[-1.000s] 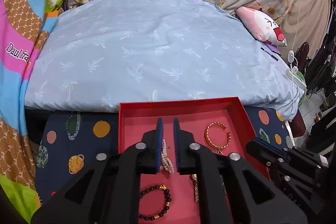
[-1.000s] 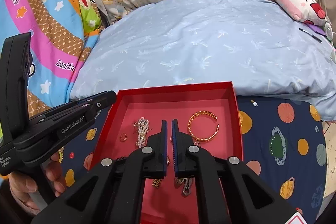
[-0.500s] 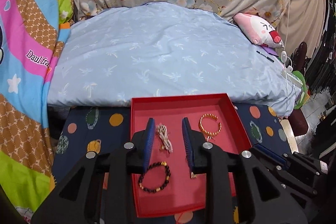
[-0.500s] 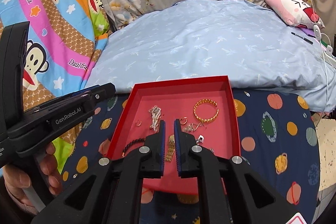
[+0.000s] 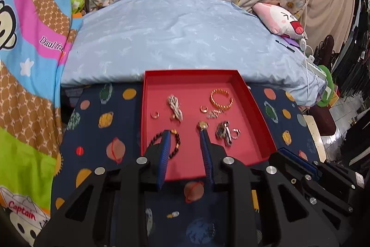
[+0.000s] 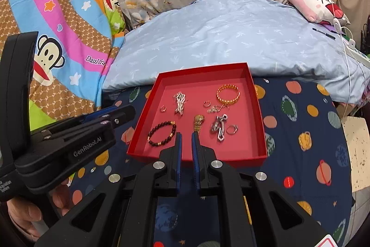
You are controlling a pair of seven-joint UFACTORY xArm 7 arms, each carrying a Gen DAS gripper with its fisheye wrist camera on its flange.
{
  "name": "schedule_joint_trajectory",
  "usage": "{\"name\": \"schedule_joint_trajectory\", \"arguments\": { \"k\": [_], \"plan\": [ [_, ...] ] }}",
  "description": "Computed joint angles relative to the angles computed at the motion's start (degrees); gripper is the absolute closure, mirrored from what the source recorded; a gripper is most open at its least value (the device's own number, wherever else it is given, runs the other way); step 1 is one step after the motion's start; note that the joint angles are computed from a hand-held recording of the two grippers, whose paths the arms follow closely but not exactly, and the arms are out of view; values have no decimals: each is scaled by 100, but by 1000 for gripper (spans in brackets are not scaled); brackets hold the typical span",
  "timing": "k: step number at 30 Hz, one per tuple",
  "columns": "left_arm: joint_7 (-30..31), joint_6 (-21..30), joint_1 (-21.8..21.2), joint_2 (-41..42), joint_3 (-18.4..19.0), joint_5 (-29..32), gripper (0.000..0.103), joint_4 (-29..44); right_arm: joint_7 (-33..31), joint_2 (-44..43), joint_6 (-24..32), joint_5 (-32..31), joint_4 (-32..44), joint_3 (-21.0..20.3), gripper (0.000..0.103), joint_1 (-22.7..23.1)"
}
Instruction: Organize jewelry
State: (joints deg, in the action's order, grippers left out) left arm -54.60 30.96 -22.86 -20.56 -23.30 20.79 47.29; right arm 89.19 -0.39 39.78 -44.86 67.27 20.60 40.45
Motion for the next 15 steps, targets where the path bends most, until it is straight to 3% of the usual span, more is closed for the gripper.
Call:
{"name": "schedule_joint_trajectory", "arguments": {
  "k": [7,10,15],
  "plan": [
    [-398,268,-71,-277,-291,78,77,-317,288,9,507,-1,-22,172,93,226],
    [-532,416,-163,-372,-391,112,73,-435,406,12,701,1,-62,221,82,335],
    [-720,565,-297,-538,-502,110,64,-589,564,-3,868,81,-146,263,79,472]
  ]
}}
